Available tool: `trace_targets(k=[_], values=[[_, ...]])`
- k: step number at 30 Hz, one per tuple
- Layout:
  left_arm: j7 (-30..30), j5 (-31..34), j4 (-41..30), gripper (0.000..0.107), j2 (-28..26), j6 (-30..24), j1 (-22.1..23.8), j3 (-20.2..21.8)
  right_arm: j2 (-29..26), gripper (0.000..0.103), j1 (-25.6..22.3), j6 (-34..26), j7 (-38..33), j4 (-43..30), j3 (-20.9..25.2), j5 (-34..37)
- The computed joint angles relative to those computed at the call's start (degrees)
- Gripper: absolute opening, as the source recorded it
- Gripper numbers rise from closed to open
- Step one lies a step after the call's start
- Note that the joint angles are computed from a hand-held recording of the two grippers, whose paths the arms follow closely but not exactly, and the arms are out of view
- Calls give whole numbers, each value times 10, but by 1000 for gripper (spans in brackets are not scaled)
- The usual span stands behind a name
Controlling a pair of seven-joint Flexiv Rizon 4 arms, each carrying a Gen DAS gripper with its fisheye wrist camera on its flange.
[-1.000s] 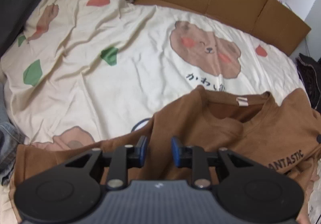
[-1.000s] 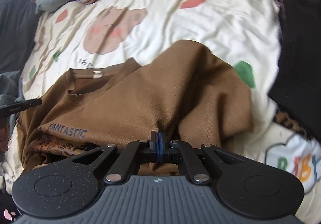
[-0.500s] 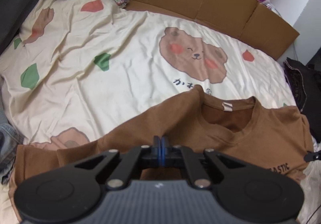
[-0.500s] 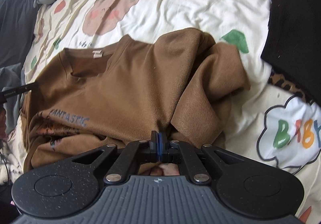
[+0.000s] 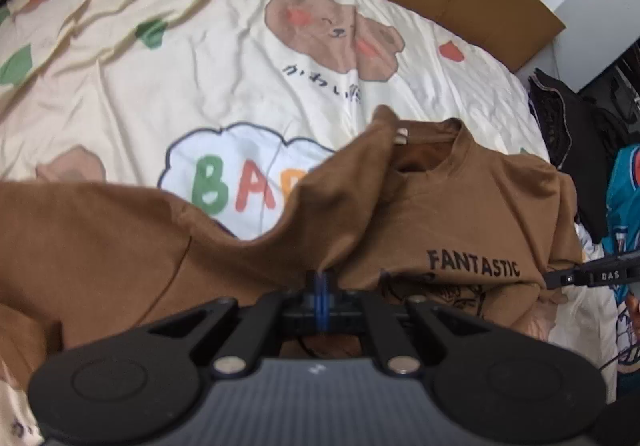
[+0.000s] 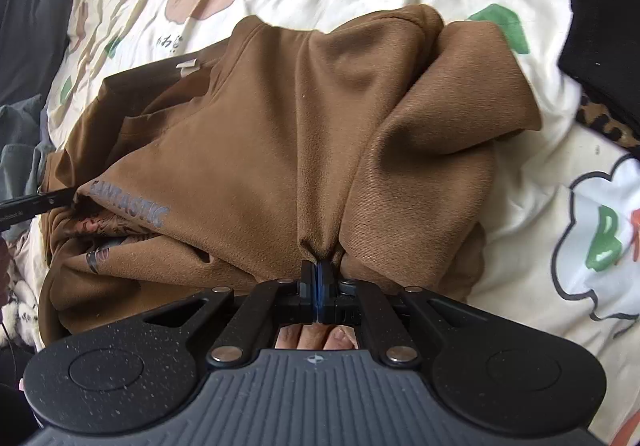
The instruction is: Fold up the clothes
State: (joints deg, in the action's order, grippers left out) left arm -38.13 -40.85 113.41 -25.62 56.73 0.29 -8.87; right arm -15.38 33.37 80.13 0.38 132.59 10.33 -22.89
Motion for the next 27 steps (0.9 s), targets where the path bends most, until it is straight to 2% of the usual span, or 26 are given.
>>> trace_targets(k=[8,13,20,24,27], values=[[5,-22,13,1,7,10,3,-10,15,1,3,35,10,19,-17,-12],[14,-68,12,1,19,-14,5,-15,33,2,4,45,30,32,-32,-39],[2,-119,1,1,20,-56,-2,-13,32,2,-9,44,35,28,-26,-52],[3,-128,6,1,17,-87,-12,-12,30,2,-7,49,47,28,-31,-60],[7,-119,13,1,8,-90,-26,-10,28,2,1,60,60,27,-46,-81]])
